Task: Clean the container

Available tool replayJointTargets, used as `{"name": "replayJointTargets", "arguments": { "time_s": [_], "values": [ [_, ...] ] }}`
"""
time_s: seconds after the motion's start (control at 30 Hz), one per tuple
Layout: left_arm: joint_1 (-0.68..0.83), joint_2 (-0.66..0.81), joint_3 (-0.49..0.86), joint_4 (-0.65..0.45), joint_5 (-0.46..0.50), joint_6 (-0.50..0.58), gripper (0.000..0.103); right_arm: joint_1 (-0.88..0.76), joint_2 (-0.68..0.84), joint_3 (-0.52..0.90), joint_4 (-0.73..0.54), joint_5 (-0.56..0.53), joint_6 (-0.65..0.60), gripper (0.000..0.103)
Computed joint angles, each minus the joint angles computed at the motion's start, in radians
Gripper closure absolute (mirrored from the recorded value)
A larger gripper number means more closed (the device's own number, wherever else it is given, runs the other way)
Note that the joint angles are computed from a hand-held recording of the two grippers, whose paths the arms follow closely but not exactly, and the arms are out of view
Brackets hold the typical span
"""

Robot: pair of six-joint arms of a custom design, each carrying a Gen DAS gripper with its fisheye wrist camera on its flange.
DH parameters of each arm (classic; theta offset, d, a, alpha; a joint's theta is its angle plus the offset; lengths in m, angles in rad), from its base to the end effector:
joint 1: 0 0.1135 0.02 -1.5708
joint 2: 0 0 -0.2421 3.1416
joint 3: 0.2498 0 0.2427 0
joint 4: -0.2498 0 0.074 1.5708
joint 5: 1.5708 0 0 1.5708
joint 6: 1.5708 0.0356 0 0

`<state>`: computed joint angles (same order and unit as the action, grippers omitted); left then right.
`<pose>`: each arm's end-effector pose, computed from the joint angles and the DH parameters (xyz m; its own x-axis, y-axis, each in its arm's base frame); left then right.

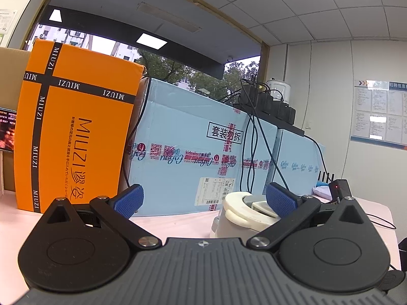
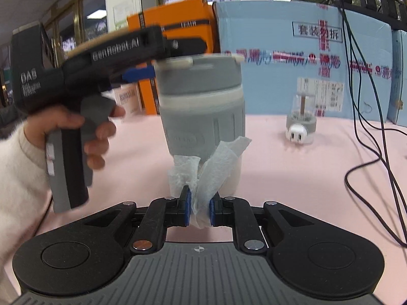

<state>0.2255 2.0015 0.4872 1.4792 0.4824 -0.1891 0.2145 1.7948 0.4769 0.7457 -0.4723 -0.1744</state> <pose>0.2958 0.0509 0.0984 -0.0813 -0.1895 -0.9785 0.2429 0.9484 -0.2038 0.2697 0.0753 0.0796 -0.4233 -0.2504 -0.8707 -0.6465 0.7568 0.0967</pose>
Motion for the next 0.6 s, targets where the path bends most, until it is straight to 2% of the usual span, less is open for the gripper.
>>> {"name": "replayJointTargets", "arguments": {
  "time_s": [0.27,0.33,0.4,0.53,0.6],
  "values": [
    [0.003,0.011,-0.003,0.022,0.004,-0.006,0.000,0.008,-0.047,-0.027,-0.108,0.015,-0.093,0.089],
    [0.004,0.016,-0.003,0.030,0.008,-0.011,0.000,0.015,-0.072,-0.039,-0.130,0.033,-0.116,0.081],
    [0.004,0.019,-0.004,0.037,0.007,-0.012,0.000,0.027,-0.100,-0.056,-0.145,0.063,-0.136,0.054],
    [0.003,0.034,-0.009,0.069,0.011,-0.020,0.000,0.054,-0.161,-0.100,-0.139,0.122,-0.173,0.037],
    [0.003,0.036,-0.013,0.080,0.007,-0.014,0.000,0.060,-0.198,-0.122,-0.126,0.137,-0.175,0.025]
  ]
}}
